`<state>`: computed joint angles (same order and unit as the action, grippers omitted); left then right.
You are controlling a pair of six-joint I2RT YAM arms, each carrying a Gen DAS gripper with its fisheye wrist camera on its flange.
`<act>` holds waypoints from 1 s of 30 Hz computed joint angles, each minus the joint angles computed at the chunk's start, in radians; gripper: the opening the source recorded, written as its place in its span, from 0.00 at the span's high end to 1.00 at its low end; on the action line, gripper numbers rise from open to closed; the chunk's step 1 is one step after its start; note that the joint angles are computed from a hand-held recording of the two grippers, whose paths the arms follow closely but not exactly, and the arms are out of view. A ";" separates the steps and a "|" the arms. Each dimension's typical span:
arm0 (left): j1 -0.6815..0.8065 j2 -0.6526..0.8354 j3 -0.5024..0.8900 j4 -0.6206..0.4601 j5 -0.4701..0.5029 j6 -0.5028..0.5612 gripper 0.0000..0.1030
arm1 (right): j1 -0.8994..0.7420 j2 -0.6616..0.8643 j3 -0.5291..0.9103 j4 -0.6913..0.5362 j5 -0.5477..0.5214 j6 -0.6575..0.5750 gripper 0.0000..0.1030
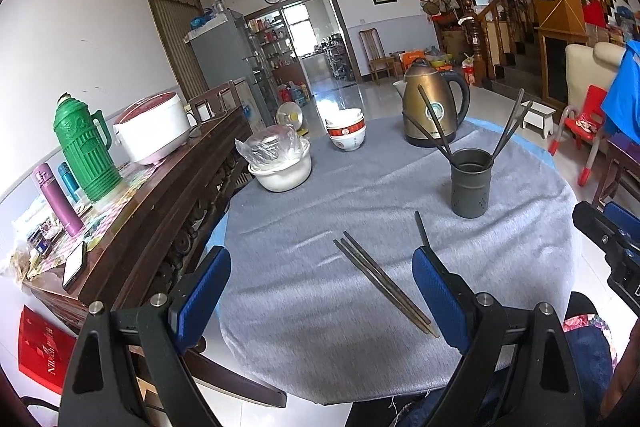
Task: Organize utensils
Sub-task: 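Move the left tool toward the remaining chopsticks on the cloth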
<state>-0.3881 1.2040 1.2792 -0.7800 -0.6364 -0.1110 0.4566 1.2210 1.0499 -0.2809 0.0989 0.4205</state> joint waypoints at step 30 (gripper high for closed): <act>-0.013 0.011 -0.032 -0.018 0.031 -0.012 0.10 | 0.018 0.045 0.021 -0.029 0.001 -0.001 0.32</act>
<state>-0.4011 1.2149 1.2474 -0.7975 -0.6052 -0.1229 0.4749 1.2662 1.0714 -0.3100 0.0999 0.4196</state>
